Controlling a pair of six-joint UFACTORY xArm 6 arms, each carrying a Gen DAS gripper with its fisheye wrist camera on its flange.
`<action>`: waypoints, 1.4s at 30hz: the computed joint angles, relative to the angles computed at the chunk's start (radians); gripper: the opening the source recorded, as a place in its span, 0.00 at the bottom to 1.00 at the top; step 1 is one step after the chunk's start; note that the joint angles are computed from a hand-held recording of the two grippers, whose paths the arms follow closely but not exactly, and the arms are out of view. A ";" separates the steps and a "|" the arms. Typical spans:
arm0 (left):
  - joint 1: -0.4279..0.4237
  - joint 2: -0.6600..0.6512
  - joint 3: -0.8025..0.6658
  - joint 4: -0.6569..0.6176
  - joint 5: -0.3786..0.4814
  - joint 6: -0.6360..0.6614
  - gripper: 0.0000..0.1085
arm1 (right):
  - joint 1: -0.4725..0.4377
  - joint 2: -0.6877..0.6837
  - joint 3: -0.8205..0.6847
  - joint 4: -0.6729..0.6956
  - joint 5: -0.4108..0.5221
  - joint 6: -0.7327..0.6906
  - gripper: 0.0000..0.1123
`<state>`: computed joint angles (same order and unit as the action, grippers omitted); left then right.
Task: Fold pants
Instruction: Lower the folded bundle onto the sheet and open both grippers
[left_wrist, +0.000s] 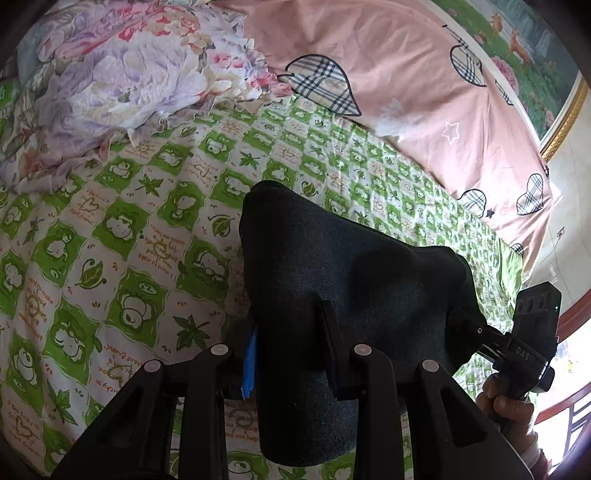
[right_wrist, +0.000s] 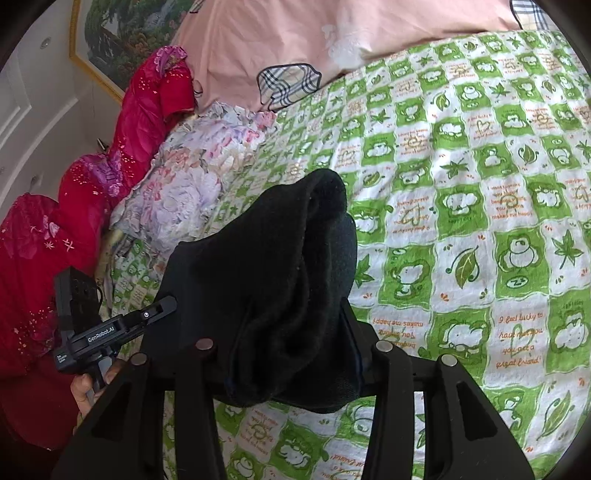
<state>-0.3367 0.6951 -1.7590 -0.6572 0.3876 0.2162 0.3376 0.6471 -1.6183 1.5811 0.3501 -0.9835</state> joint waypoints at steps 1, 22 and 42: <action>0.000 0.002 0.002 0.004 -0.001 0.000 0.29 | -0.001 0.005 -0.002 0.000 0.000 0.005 0.46; -0.023 -0.111 0.229 0.438 -0.170 -0.367 0.60 | 0.104 -0.071 0.097 -0.011 -0.306 -0.072 0.62; -0.023 -0.249 0.436 0.982 -0.266 -0.826 0.74 | 0.172 -0.141 0.119 0.340 -0.403 -0.501 0.75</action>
